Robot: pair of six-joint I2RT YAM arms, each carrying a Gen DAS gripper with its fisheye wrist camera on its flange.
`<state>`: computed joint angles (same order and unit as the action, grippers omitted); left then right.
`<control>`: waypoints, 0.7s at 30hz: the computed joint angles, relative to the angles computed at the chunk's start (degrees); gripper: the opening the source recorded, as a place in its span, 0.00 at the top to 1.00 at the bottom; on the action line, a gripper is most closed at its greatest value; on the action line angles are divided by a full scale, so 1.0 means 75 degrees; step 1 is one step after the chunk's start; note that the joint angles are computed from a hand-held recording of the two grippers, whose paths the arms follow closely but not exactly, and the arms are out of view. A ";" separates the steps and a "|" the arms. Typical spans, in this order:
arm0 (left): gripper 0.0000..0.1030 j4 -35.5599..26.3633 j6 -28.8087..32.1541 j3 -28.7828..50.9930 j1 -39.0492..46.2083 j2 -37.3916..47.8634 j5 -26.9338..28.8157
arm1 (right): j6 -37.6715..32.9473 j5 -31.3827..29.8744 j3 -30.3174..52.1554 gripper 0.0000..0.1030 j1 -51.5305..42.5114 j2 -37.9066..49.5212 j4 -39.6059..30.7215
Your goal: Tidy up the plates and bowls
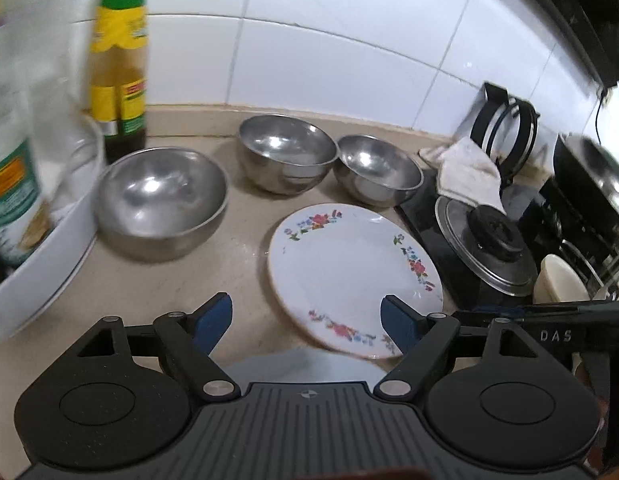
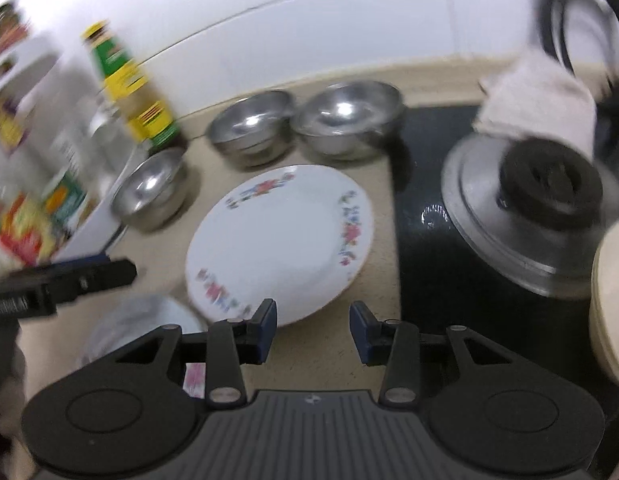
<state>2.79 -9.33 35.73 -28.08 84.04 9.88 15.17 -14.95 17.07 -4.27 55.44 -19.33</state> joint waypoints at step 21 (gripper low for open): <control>0.16 -0.1051 0.0925 0.2945 -0.0027 0.3271 0.0259 | 0.0137 -0.0521 0.0439 0.62 -0.0658 0.2944 0.2055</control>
<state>-5.10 -2.40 57.82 -28.28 108.57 11.82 16.20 -18.86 20.37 -9.21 77.52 -3.92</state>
